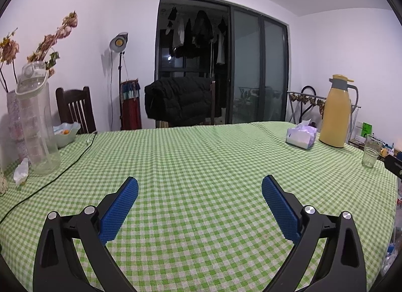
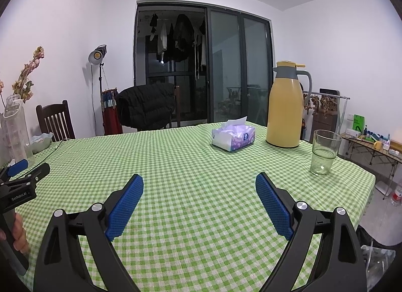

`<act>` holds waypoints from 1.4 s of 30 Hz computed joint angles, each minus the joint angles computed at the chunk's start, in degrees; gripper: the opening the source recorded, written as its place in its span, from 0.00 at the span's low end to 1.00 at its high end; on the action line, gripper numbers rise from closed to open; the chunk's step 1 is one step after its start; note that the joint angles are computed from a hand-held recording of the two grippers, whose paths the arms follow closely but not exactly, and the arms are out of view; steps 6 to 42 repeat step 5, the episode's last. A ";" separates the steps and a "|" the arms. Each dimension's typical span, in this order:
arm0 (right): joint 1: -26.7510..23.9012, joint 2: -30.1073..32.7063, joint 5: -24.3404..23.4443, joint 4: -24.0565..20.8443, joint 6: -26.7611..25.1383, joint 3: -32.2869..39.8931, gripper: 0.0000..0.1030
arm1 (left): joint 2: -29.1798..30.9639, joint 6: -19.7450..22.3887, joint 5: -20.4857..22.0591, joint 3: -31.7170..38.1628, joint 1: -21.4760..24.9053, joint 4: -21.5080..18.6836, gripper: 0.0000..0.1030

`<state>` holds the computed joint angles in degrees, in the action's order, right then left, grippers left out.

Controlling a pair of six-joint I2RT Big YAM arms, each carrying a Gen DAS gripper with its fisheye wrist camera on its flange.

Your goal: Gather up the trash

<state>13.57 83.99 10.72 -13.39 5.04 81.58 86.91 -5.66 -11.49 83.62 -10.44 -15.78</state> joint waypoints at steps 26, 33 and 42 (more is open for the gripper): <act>-3.31 6.05 -1.99 -10.78 -2.20 10.52 0.92 | 3.46 -6.61 -1.11 7.02 2.11 -11.86 0.93; -3.31 6.05 -1.99 -10.78 -2.20 10.52 0.92 | 3.46 -6.61 -1.11 7.02 2.11 -11.86 0.93; -3.31 6.05 -1.99 -10.78 -2.20 10.52 0.92 | 3.46 -6.61 -1.11 7.02 2.11 -11.86 0.93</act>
